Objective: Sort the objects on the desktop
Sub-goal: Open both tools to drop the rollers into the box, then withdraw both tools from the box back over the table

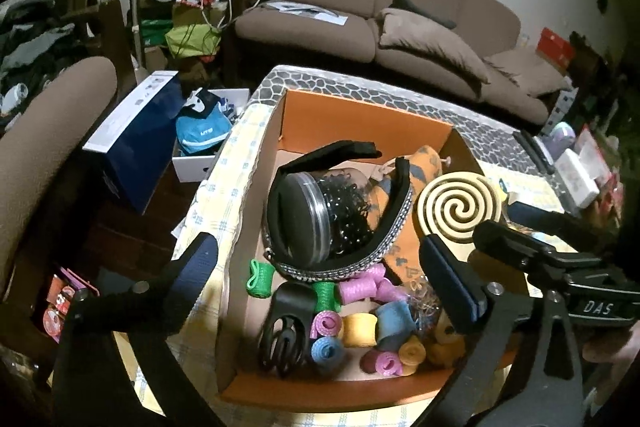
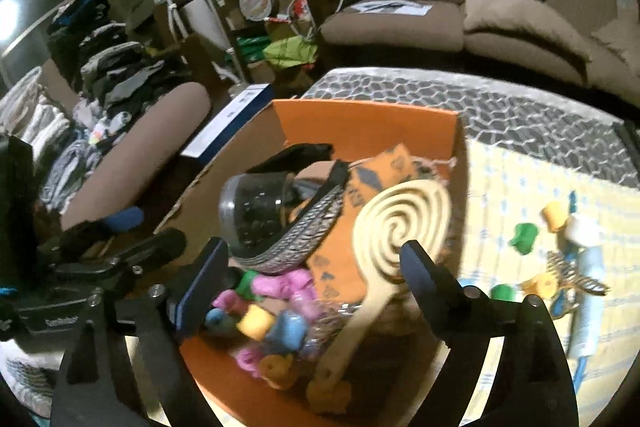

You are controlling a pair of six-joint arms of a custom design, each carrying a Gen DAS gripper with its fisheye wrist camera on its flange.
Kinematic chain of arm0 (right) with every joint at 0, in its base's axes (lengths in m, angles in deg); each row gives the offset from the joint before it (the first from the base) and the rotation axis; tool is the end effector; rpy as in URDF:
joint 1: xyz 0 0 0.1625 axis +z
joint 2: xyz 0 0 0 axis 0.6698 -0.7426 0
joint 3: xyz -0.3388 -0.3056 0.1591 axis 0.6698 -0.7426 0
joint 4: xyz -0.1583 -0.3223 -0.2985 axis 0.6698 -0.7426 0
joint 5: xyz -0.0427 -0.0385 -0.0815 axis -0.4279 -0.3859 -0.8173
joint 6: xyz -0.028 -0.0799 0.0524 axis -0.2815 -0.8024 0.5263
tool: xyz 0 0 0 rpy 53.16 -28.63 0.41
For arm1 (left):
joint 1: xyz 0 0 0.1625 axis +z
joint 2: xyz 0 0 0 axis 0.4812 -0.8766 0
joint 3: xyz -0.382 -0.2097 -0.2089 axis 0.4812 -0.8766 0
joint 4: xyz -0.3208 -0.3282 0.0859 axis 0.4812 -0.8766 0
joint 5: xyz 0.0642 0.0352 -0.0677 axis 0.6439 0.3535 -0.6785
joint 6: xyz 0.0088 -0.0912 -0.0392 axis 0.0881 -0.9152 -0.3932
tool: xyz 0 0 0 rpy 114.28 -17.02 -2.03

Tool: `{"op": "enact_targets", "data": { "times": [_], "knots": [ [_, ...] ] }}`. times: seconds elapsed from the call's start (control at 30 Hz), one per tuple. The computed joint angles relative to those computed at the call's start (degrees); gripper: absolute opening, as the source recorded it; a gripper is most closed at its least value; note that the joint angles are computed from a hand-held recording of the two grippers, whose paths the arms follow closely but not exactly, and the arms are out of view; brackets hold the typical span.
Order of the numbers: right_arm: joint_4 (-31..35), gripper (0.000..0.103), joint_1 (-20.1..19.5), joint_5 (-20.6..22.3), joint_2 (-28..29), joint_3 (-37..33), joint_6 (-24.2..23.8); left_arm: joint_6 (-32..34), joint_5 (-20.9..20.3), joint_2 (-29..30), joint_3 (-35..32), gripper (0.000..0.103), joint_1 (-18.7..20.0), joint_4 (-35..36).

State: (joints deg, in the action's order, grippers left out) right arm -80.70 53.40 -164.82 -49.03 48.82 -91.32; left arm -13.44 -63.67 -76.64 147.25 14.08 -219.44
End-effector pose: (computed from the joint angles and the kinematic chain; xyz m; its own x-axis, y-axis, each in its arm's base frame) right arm 0.1788 -0.6322 0.2696 -0.6913 -0.6065 0.3928 -0.7139 0.6574 -0.2412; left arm -0.3198 -0.5946 0.1218 -0.8163 -0.1935 -0.5443 0.2810 0.6903 -0.6668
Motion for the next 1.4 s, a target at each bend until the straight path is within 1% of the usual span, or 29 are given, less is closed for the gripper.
{"op": "enact_targets", "data": {
  "times": [0.2, 0.37, 0.47, 0.57, 0.63, 0.8, 1.0, 1.1, 1.13, 1.17, 1.2, 1.27, 1.33, 1.4],
  "knots": [
    [-0.89, 0.091, -0.33, -1.59, 0.12, -0.10, -0.18, 0.72, -0.15, 0.79, -0.84, 0.102, -0.17, 0.41],
    [-2.31, 0.100, -0.65, -2.13, -0.40, 0.02, -0.80, 1.31, -0.43, 1.65, -1.65, 0.103, -0.44, -0.17],
    [-1.53, 0.101, -1.09, -1.92, -0.84, -0.39, -0.44, 2.00, -0.84, 2.26, -2.18, 0.103, -0.54, -0.61],
    [-0.60, 0.101, -1.70, -1.81, -1.37, -0.96, -0.59, 3.28, -2.01, 3.16, -2.87, 0.103, -0.66, -2.45],
    [0.15, 0.101, -2.45, -1.56, -1.90, -1.81, -0.34, 4.85, -3.09, 4.01, -3.37, 0.103, -0.83, -4.96],
    [2.39, 0.101, -5.27, 0.32, -3.28, -4.53, 2.51, 7.18, -4.58, 6.44, -5.37, 0.103, -1.41, -7.94],
    [7.12, 0.100, -10.07, 3.68, -4.21, -8.32, 7.87, 7.84, -5.13, 8.43, -7.54, 0.103, -1.84, -6.74],
    [8.70, 0.093, -11.02, 3.44, -3.95, -9.09, 8.54, 7.80, -5.28, 9.08, -8.31, 0.103, -1.92, -6.26],
    [9.36, 0.089, -11.22, 3.42, -3.78, -9.19, 8.54, 7.89, -5.33, 9.25, -8.50, 0.103, -1.94, -6.29],
    [10.19, 0.082, -11.23, 3.57, -3.56, -9.31, 8.56, 8.06, -5.38, 9.35, -8.60, 0.103, -1.93, -6.41],
    [11.10, 0.078, -11.23, 3.70, -3.28, -9.45, 8.67, 8.18, -5.40, 9.43, -8.57, 0.103, -1.95, -6.56],
    [12.76, 0.065, -11.03, 3.67, -2.53, -9.81, 8.80, 8.19, -5.31, 9.55, -8.70, 0.103, -1.97, -6.39],
    [13.29, 0.060, -10.79, 3.32, -1.96, -9.65, 8.26, 8.11, -5.31, 9.54, -8.69, 0.103, -1.95, -6.34],
    [12.99, 0.059, -10.54, 2.65, -1.31, -9.26, 7.28, 7.88, -5.25, 9.39, -8.48, 0.103, -1.94, -6.39]
  ]
}}
